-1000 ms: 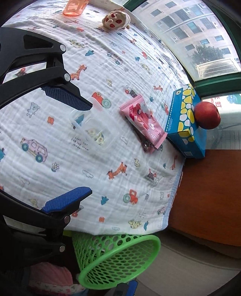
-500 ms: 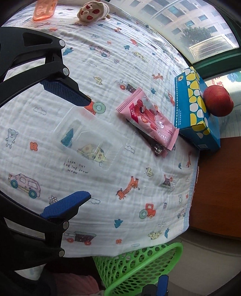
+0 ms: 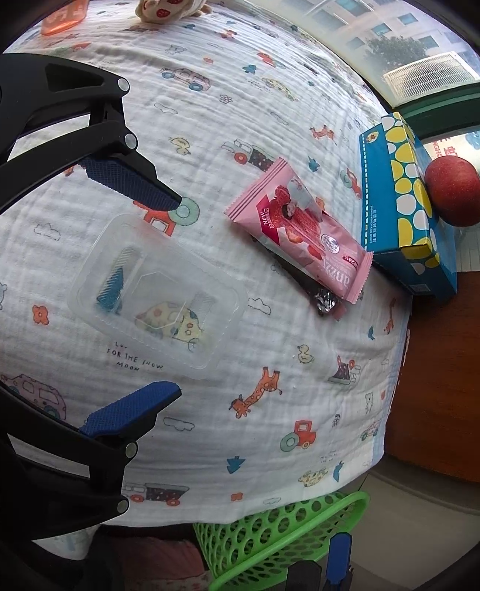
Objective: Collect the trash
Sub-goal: 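Close the left tool on the clear rectangular container, then grasp the pink snack packet with the right tool while the left tool holds the container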
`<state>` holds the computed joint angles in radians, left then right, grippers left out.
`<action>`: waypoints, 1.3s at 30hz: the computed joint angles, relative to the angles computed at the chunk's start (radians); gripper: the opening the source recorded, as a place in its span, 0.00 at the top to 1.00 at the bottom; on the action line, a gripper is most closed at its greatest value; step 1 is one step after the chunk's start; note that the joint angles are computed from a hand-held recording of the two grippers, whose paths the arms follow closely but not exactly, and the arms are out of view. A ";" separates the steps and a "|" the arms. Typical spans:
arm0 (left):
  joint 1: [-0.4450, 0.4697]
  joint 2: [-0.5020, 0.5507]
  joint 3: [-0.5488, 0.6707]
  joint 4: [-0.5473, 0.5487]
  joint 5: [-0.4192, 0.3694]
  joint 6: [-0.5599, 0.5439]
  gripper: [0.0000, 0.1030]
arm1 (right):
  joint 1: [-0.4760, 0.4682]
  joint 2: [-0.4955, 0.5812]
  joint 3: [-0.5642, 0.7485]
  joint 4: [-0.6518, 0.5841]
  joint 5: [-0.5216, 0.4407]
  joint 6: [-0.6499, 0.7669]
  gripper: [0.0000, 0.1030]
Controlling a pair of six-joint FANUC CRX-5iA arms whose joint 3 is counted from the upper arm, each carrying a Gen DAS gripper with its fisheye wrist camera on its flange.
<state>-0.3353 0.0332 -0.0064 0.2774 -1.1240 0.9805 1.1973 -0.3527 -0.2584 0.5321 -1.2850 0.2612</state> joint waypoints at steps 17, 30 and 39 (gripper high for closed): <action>0.034 -0.091 -0.100 0.028 0.027 0.067 0.41 | -0.182 0.129 0.106 -0.145 0.156 0.202 0.28; 0.089 -0.191 -0.166 -0.008 0.011 0.195 0.42 | -0.352 0.332 0.268 -0.308 0.280 0.365 0.38; 0.136 -0.239 -0.209 0.013 0.019 0.226 0.43 | -0.448 0.448 0.354 -0.408 0.315 0.401 0.46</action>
<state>-0.1993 -0.2061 -0.2156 0.2905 -1.1051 1.2069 0.7489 0.0956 0.0956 0.1237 -0.9696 0.6621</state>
